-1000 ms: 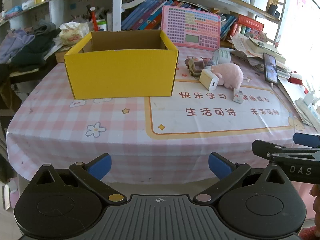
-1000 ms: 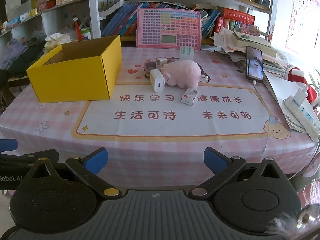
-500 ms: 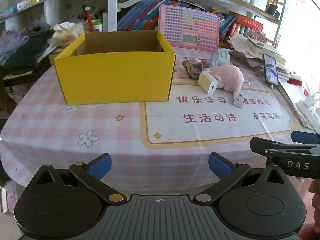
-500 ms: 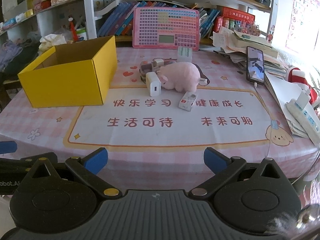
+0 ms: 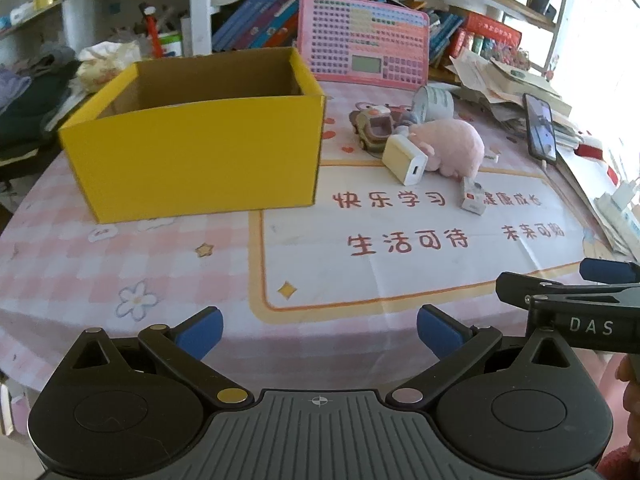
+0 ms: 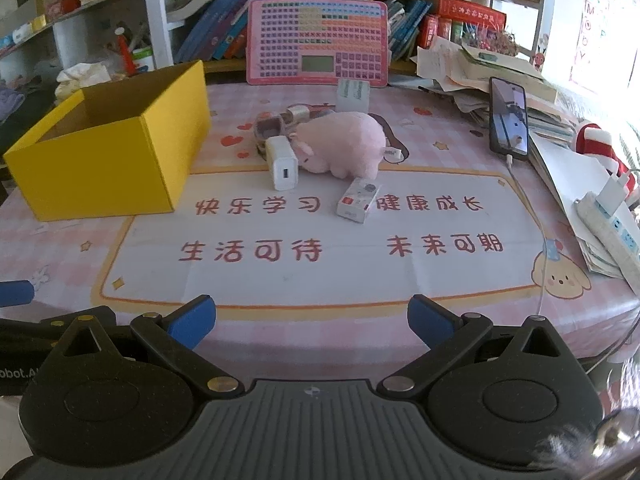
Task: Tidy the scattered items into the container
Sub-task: 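Reach the left tool to the white charger while the right tool reaches the white card box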
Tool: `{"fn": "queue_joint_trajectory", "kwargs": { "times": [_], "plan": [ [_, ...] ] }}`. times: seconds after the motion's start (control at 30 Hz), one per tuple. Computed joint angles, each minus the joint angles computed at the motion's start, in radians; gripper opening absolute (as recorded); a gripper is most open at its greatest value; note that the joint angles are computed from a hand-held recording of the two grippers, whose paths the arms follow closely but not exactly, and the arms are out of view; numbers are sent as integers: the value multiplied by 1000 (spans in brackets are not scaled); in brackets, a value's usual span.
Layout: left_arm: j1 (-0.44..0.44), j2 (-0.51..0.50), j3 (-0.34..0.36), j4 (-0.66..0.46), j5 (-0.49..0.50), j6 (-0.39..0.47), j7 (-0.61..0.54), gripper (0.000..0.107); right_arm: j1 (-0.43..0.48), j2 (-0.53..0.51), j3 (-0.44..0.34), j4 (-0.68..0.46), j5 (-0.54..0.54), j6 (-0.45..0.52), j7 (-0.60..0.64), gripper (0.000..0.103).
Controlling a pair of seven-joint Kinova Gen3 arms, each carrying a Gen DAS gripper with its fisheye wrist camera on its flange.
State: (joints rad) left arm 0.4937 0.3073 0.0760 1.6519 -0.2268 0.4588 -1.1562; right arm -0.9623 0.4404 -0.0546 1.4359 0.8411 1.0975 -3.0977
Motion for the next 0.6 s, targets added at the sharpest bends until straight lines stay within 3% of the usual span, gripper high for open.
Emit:
{"fn": "queue_joint_trajectory", "kwargs": {
  "times": [0.3, 0.6],
  "plan": [
    [10, 80, 21, -106, 8, -18, -84, 103, 56, -1, 26, 10, 9, -34, 19, 103],
    [46, 175, 9, -268, 40, 46, -146, 103, 135, -8, 38, 15, -6, -94, 77, 103]
  ]
}}
